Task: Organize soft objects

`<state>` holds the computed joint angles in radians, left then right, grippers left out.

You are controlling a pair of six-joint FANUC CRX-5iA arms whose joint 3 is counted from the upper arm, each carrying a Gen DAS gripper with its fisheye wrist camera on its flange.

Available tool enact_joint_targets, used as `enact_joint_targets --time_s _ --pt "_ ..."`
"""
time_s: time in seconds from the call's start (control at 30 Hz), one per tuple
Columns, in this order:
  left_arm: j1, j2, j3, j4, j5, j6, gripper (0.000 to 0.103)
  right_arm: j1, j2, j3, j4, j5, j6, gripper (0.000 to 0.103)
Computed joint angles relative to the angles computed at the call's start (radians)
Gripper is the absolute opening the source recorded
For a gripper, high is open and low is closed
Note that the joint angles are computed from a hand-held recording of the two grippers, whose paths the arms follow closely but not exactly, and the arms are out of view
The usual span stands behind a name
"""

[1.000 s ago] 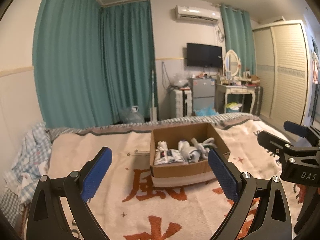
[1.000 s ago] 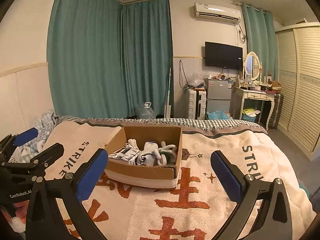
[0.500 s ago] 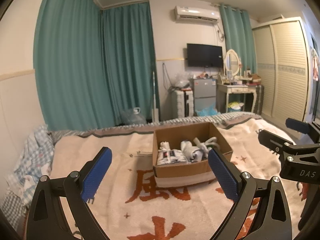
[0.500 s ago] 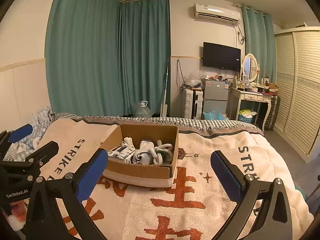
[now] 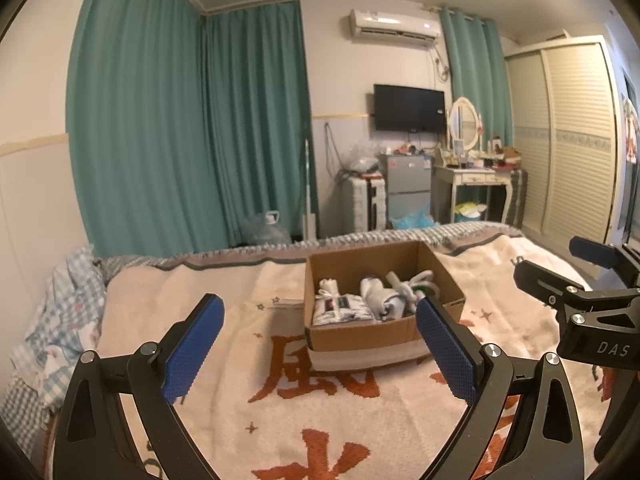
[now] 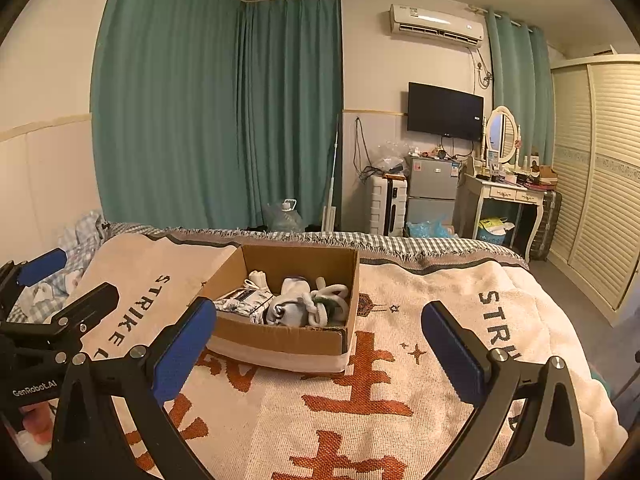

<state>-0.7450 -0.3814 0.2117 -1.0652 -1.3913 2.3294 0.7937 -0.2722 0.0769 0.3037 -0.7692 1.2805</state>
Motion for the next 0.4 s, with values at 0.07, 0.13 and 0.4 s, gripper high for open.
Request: enact_joint_targets --time_s 0.07,0.13,0.4 --pt "-0.003 0.000 -0.001 -0.002 -0.001 0.005 0.098 0.002 0.000 -0.003 0.007 0.000 -0.004 0.103" --pt "-0.007 0.000 -0.002 -0.005 -0.003 0.008 0.098 0.003 0.000 -0.002 0.008 -0.002 -0.004 0.103" --pt "0.006 -0.002 -0.003 0.010 0.000 0.004 0.098 0.000 0.002 0.001 0.005 -0.007 0.000 0.103"
